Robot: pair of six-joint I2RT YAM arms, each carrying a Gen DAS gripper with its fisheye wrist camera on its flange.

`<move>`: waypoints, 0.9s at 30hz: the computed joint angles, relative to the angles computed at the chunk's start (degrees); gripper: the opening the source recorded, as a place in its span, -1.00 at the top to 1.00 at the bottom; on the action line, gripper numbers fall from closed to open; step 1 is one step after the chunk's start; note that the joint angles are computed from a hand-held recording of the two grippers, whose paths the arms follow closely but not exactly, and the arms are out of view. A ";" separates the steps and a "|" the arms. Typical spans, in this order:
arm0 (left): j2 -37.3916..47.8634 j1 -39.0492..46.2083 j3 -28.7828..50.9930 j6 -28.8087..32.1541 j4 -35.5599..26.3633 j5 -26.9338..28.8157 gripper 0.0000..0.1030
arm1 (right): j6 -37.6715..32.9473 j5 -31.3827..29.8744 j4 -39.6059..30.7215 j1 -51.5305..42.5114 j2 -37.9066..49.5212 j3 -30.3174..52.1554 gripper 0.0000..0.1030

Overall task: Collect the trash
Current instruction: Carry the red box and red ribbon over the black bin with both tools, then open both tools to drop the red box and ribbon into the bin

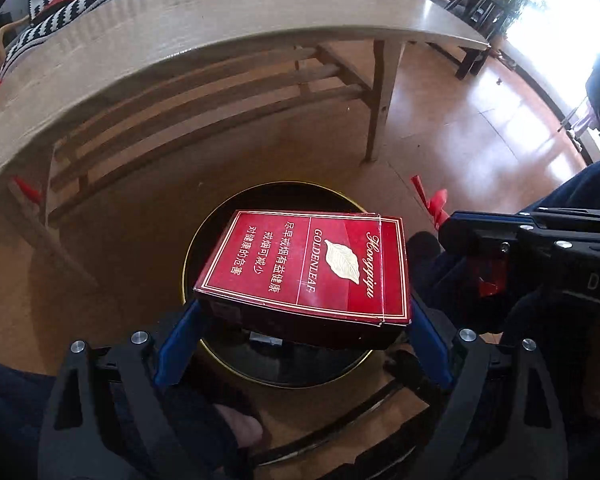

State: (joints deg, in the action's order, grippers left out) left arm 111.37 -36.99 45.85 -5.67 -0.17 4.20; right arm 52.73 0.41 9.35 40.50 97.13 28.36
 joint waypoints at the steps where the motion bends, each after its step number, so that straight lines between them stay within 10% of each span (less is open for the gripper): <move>1: 0.28 0.23 0.18 -0.27 0.06 0.03 -0.72 | 0.30 0.19 0.08 0.18 0.36 0.08 0.82; 27: 0.86 0.55 1.82 -1.38 -1.31 -0.43 -0.73 | 0.53 -2.08 0.62 -2.89 1.59 0.98 0.82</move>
State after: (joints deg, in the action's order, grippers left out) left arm 112.23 -36.45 47.67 -7.05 -1.48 3.76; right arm 53.26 -1.68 9.97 37.61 98.72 29.34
